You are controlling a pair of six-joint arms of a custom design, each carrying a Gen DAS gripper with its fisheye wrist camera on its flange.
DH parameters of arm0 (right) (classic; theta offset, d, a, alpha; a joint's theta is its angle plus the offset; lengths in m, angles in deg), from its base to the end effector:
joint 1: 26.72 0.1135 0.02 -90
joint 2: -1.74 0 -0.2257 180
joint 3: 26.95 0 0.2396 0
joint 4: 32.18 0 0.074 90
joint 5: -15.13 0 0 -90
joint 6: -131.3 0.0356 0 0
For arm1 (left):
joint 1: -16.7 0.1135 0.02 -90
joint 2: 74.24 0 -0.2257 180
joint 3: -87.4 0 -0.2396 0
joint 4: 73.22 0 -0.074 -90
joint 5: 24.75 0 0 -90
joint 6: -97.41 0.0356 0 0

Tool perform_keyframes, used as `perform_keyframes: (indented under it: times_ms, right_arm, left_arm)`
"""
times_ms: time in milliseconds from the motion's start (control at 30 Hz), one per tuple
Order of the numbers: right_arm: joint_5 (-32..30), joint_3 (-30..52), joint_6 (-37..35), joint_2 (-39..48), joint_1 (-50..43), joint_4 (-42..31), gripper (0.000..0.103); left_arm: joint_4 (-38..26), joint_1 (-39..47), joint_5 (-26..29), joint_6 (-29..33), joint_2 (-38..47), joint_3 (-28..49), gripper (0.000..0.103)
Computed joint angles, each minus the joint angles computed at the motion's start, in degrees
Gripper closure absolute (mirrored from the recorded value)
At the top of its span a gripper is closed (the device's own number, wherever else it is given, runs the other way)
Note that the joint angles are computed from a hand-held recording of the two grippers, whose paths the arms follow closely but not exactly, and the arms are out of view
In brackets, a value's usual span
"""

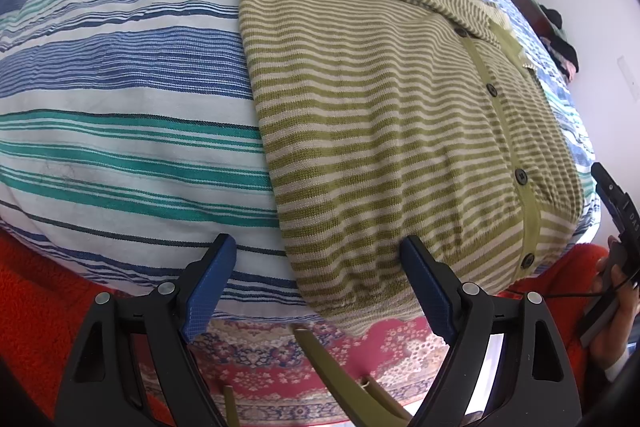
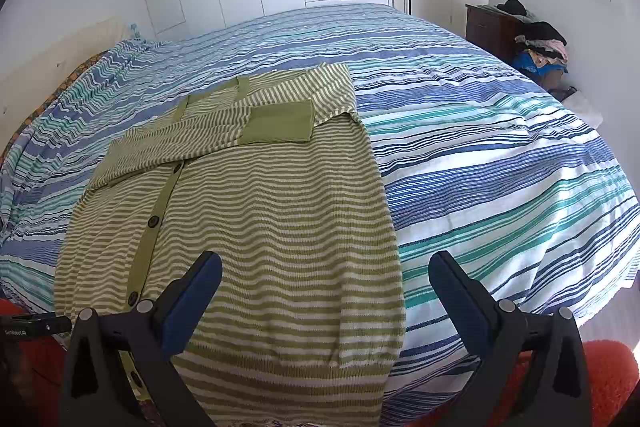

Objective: Fold small clothes

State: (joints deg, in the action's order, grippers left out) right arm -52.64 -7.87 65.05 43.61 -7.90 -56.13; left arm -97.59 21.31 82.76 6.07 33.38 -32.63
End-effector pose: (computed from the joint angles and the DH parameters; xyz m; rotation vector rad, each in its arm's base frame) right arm 0.1427 0.0344 0.0934 0.2786 2.2954 -0.0902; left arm 0.2830 0.0121 0.0489 -0.0769 2.7909 -0.4171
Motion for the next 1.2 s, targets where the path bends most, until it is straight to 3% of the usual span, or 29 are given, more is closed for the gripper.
perform_keyframes:
  times_ms: [1067,1200]
  right_arm:
    - [0.0,0.0,0.0,-0.2,-0.2,-0.1,0.001]
    - [-2.5,0.1,-0.4,-2.7,-2.5,-2.0,0.001]
  left_arm:
    - [-0.5,0.1,0.0,0.2,-0.9,-0.2,0.017]
    - [-3.8,6.8,6.4,0.4,-1.8,1.6,0.017]
